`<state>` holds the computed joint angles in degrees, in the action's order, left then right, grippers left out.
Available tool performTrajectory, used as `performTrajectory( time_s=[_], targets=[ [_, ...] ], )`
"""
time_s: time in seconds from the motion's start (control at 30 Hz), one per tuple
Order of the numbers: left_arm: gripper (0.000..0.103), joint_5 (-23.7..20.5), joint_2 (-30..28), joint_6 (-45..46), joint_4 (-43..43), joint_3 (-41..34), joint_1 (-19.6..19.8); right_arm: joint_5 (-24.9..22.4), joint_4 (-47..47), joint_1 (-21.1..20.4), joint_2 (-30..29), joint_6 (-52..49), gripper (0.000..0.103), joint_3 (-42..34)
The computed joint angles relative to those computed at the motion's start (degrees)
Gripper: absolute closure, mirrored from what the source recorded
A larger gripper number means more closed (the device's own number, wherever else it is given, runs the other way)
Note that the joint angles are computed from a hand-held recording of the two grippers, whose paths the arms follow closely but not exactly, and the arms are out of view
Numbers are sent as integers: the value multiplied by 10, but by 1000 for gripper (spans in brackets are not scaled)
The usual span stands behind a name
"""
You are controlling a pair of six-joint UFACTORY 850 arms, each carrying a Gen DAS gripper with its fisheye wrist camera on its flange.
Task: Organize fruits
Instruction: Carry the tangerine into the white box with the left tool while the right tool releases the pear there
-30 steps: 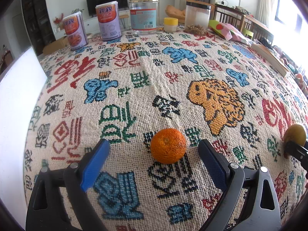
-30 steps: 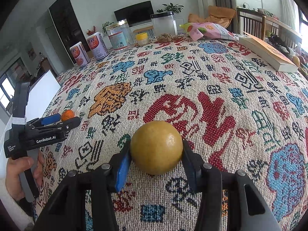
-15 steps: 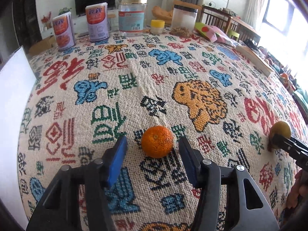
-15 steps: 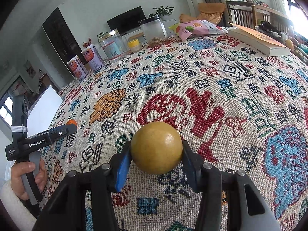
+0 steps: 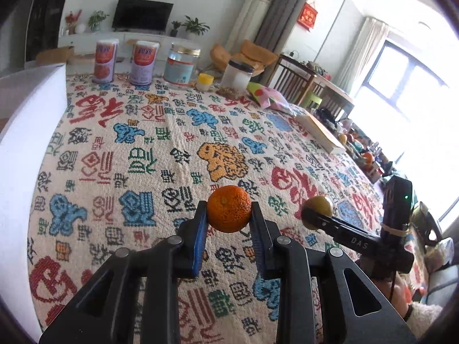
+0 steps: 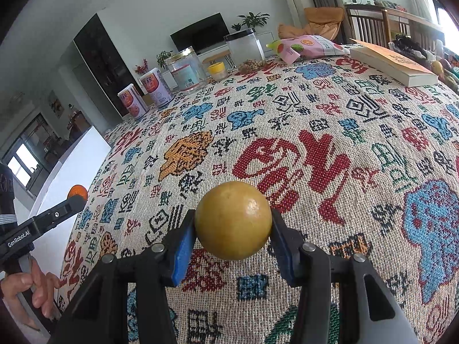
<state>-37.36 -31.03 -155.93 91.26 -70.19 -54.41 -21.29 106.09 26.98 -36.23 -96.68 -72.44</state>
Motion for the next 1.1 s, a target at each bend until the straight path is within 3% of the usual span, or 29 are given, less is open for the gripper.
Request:
performTrajectory(
  time_s=[0.1,0.23,0.4,0.63,0.73,0.87,1.1],
  targets=[
    [75,-20,39,-76,50,31,-18,-23,9,3,19,4,53,25],
    [75,-71,97,-106,70,61,-53,-37,-9,13,47,8,53,51],
    [75,-98,181,-152,99,107,-98,-45,-42,33,79,11,53,70],
    [74,-160,331,-172,-1,208,-153,-68,-172,81,103,112,53,42],
    [74,-208,372,-93,-138,242,-166,-102,-226,111,99,155,53,7],
    [74,-201,389,-6,-304,295,-125,-154,-316,167,69,227,53,-70],
    [74,-74,381,107,-398,357,0,-209,-593,278,-50,426,53,-266]
  ],
)
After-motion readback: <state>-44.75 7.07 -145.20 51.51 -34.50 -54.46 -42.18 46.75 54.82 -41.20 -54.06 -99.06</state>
